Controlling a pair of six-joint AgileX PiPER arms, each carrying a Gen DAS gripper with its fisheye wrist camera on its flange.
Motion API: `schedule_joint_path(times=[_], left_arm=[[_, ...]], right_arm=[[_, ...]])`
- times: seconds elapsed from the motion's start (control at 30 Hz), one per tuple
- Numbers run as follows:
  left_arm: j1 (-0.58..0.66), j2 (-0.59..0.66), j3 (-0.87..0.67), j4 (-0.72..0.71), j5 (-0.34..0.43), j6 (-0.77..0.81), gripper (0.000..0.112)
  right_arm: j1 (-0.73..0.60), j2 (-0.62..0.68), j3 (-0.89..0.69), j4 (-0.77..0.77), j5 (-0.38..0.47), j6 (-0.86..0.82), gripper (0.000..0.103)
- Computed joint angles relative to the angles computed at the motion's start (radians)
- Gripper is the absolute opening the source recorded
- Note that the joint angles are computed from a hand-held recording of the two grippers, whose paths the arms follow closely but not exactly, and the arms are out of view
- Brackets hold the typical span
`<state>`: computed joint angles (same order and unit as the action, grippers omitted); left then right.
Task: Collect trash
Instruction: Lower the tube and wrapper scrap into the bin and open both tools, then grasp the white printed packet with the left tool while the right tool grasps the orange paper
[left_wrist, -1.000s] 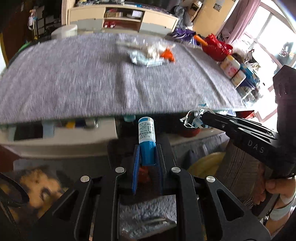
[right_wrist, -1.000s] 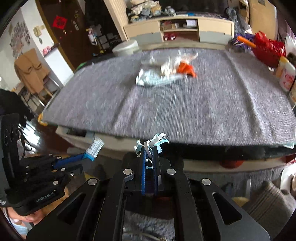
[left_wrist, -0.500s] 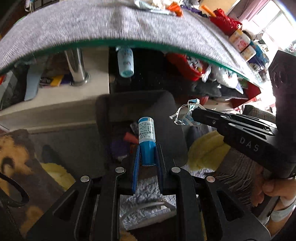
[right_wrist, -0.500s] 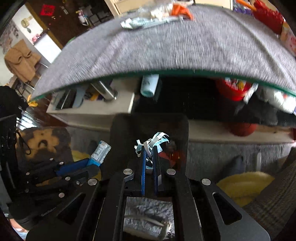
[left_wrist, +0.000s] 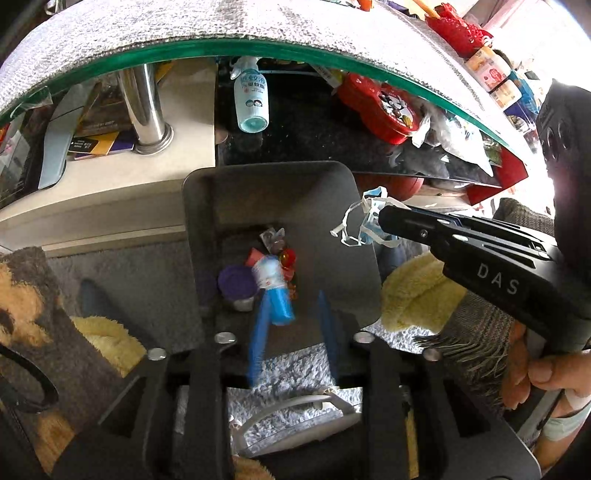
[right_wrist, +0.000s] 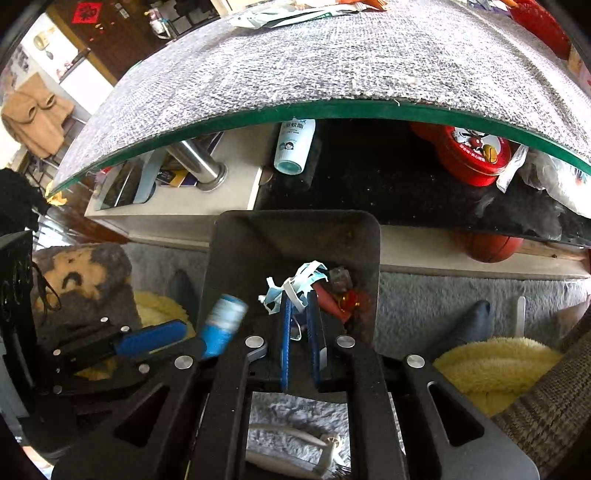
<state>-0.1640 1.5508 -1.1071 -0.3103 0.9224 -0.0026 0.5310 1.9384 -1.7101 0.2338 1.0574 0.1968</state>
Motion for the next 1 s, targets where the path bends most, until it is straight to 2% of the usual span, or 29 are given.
schedule_joint_path(times=[0.2, 0.23, 0.27, 0.3, 0.43, 0.5, 0.57, 0.63, 0.67, 0.77, 1.0], left_arm=[[0.006, -0.005, -0.019, 0.022, 0.01, -0.015, 0.043], [0.008, -0.008, -0.022, 0.024, 0.012, -0.016, 0.045], [0.012, -0.012, -0.027, 0.028, 0.015, -0.019, 0.048], [0.016, -0.014, -0.032, 0.033, 0.019, -0.022, 0.049], [0.029, -0.021, -0.057, 0.05, 0.039, -0.031, 0.054], [0.035, -0.023, -0.069, 0.057, 0.046, -0.033, 0.058], [0.043, -0.023, -0.083, 0.065, 0.054, -0.033, 0.062], [0.051, -0.019, -0.093, 0.068, 0.058, -0.035, 0.063], [0.055, -0.017, -0.096, 0.066, 0.059, -0.033, 0.063], [0.069, -0.016, -0.092, 0.054, 0.059, -0.022, 0.063], [0.107, -0.011, -0.149, 0.041, 0.098, -0.006, 0.066]], right_arm=[[-0.013, 0.016, -0.032, 0.0, 0.02, 0.001, 0.014], [-0.017, 0.017, -0.034, 0.002, 0.021, -0.001, 0.027], [-0.019, 0.018, -0.035, 0.002, 0.02, -0.002, 0.049], [-0.02, 0.016, -0.036, -0.002, 0.016, 0.001, 0.056], [-0.024, 0.018, -0.055, -0.005, 0.024, 0.001, 0.057], [-0.023, 0.019, -0.074, -0.018, 0.035, 0.004, 0.061], [-0.018, 0.029, -0.101, -0.045, 0.054, 0.015, 0.071], [0.007, 0.072, -0.166, -0.13, 0.126, 0.042, 0.08], [0.016, 0.097, -0.192, -0.157, 0.16, 0.043, 0.081], [-0.015, 0.069, -0.125, -0.085, 0.101, 0.04, 0.081], [-0.025, 0.066, -0.184, -0.09, 0.129, 0.038, 0.081]])
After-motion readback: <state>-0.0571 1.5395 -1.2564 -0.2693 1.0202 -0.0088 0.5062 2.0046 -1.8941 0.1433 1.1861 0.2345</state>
